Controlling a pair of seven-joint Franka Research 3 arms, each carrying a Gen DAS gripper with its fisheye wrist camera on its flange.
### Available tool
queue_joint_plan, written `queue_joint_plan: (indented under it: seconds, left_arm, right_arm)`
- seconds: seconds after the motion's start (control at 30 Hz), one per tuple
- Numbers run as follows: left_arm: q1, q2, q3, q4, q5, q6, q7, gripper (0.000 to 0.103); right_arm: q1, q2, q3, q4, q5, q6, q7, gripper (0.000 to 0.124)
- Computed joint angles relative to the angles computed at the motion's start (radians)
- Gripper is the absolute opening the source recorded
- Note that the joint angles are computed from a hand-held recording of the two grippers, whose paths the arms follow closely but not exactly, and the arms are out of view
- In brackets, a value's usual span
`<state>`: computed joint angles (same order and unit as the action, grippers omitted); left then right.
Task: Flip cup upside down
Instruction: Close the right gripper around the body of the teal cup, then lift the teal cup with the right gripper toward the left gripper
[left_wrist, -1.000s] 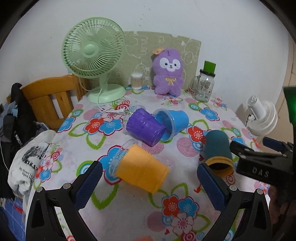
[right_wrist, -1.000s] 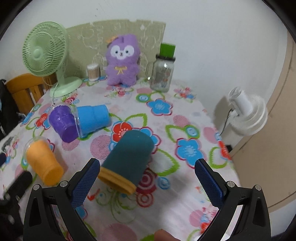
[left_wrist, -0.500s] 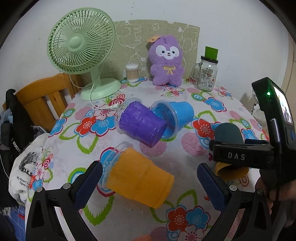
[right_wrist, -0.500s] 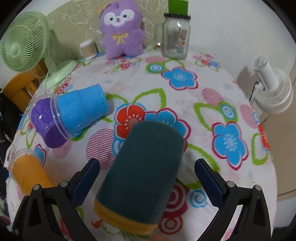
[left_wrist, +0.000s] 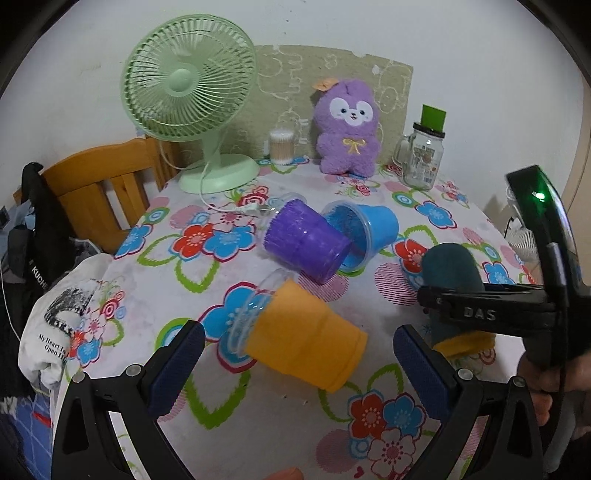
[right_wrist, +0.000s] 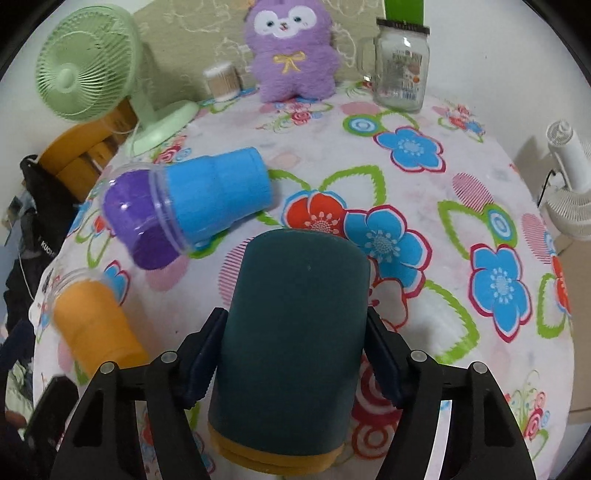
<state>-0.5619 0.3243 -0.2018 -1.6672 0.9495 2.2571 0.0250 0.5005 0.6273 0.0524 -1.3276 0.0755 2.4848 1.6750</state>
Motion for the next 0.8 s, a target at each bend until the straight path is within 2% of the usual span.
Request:
queue_joint_plan:
  seconds: [0.23,0.47,0.63,0.8]
  left_arm:
    - [-0.002,-0.071,-0.018,-0.078,0.026,-0.005,-0.057,0.103]
    - [0.001,-0.153,-0.059,-0.169,0.053,-0.017,-0.139,0.103]
    - [0.004,-0.199,-0.092,-0.226,0.052,-0.020,-0.180,0.103]
    - [0.001,-0.251,-0.123,-0.290,0.039,-0.031,-0.232,0.103]
  right_arm:
    - [-0.015,-0.130,0.037,-0.150,0.041,0.063,-0.075,0.070]
    - [-0.039,-0.309,0.080,-0.368,0.111,0.135,-0.167,0.070]
    - [-0.055,-0.419,0.109,-0.493,0.189,0.109,-0.273,0.070]
    - [-0.062,-0.502,0.131,-0.585,0.320,0.043,-0.396,0.070]
